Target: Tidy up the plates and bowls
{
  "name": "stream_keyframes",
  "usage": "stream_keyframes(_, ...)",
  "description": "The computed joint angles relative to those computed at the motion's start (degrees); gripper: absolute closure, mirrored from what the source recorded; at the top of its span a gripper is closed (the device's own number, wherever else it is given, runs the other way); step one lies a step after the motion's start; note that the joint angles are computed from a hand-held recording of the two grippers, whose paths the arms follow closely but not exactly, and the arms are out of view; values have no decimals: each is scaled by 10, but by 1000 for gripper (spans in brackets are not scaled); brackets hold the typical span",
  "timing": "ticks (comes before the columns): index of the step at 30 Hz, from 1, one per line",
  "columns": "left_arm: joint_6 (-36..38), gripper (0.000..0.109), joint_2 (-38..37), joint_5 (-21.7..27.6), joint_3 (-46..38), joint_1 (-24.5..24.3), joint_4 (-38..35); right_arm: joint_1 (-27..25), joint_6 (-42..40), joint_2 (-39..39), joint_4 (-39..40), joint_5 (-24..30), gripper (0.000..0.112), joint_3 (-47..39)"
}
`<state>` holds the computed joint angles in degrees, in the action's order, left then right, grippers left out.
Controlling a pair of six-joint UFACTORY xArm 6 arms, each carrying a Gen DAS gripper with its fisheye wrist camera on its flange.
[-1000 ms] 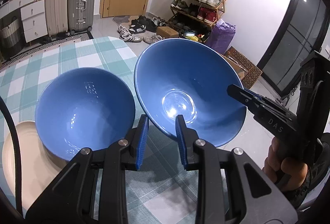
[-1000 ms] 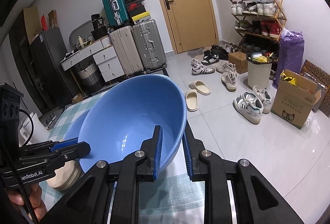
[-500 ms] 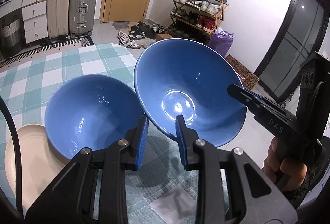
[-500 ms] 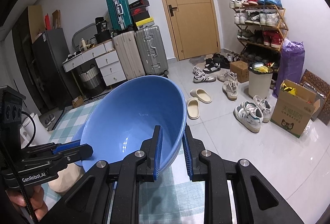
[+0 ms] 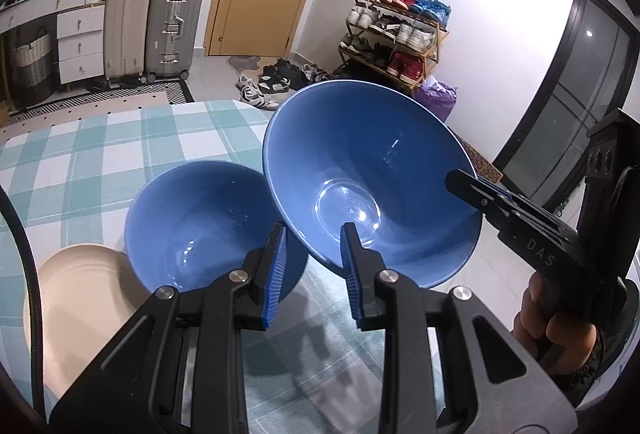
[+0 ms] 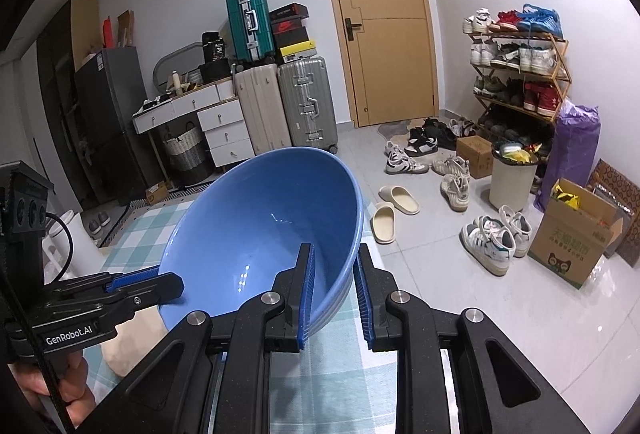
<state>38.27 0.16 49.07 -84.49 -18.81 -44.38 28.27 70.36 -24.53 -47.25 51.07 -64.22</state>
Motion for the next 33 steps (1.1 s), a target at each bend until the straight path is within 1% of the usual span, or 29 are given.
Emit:
stream_keyframes(12, -1, 85, -11, 13, 2, 43, -4, 2, -20, 56, 15, -21, 91, -45)
stream_keyframes(23, -14, 85, 29, 4, -27, 58, 4, 0, -39, 116, 42, -45, 90, -84)
stream_keyframes(33, -32, 85, 53, -10, -34, 64, 24, -14, -65, 159, 79, -76, 90, -101)
